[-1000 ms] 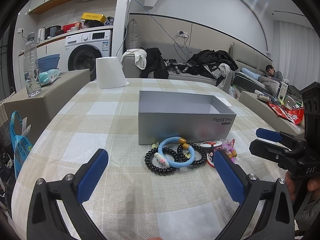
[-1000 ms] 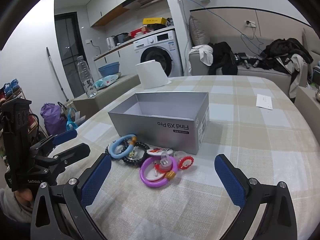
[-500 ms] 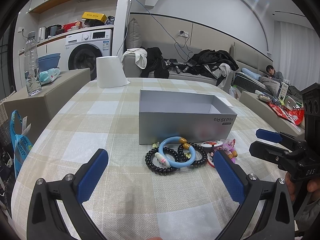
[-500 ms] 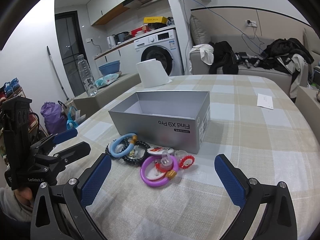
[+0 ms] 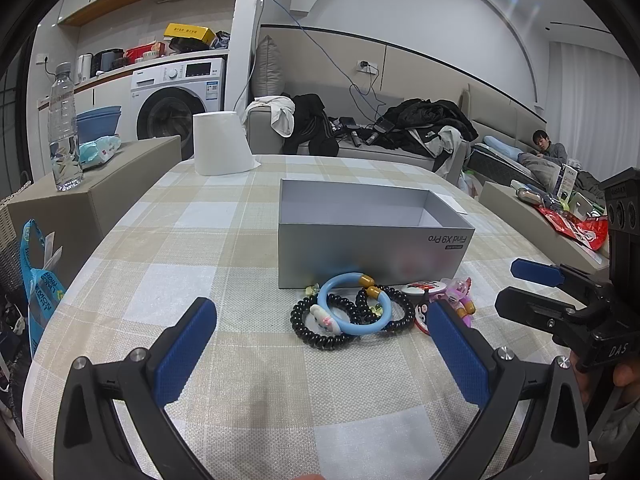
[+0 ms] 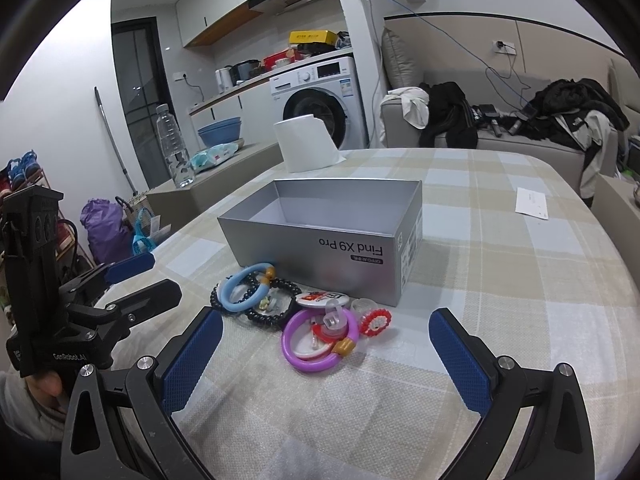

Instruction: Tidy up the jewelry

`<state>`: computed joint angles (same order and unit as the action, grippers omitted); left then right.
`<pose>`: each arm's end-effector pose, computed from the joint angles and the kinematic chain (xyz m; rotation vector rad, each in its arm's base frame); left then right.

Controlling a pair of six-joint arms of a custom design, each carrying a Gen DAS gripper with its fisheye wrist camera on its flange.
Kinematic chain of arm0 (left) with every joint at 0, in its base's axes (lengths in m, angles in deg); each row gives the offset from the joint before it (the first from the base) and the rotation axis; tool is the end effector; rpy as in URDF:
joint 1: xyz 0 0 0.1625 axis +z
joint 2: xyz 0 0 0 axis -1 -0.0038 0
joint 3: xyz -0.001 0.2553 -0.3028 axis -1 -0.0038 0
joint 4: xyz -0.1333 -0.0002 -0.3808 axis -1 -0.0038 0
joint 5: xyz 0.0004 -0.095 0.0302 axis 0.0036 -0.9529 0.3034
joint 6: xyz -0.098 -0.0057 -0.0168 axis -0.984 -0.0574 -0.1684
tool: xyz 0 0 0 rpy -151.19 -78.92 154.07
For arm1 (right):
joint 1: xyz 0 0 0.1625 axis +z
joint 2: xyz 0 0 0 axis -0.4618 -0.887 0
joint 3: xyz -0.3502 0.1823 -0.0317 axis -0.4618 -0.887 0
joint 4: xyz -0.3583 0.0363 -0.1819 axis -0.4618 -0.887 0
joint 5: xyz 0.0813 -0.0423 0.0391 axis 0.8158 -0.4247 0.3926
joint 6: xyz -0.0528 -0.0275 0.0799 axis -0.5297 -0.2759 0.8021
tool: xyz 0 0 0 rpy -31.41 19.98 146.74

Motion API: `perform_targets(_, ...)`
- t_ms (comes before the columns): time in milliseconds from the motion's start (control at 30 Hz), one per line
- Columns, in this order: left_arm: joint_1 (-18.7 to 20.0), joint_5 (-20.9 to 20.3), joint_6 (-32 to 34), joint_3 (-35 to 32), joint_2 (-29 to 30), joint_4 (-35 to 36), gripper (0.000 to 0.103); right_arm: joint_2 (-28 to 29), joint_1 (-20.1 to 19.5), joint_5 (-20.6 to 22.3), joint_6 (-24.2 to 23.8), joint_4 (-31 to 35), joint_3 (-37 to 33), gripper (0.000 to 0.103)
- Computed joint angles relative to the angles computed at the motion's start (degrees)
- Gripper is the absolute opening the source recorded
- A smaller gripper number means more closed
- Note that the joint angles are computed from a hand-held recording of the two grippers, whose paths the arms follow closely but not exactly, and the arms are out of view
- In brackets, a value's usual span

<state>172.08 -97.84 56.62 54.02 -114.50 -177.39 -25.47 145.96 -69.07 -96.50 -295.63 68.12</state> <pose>0.0502 -0.6541 0.3214 1.1759 2.4692 -0.9336 0.3545 -0.5081 -0.0300 0.4504 -2.3093 1.1834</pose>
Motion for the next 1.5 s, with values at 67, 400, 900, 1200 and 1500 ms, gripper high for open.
perform_targets(67,-0.03,0.04,-0.04,-0.01,-0.07,0.08,0.102,0.05,0.06,-0.2,-0.02,0.29,-0.12,0.103)
perform_targets(400,0.51,-0.19,0.39,-0.56,0.16,0.52,0.102,0.1,0.11,-0.84,0.14,1.39,-0.59,0.103)
perform_targets(900,-0.6,5.22,-2.84,-4.92,1.85,7.55,0.102,-2.78,-0.99,-3.89,9.62,11.3,-0.67,0.097)
perform_targets(1200,-1.54,7.92,-1.6,-4.74,1.83,8.71,0.102,-4.33,-1.79,-3.03,12.56,17.39,0.03,0.061)
perform_targets(1500,-1.37,7.54,-3.35,-8.03,2.75,15.5,0.081,-5.54,-2.59,-5.02,15.71,19.23,0.79,0.044)
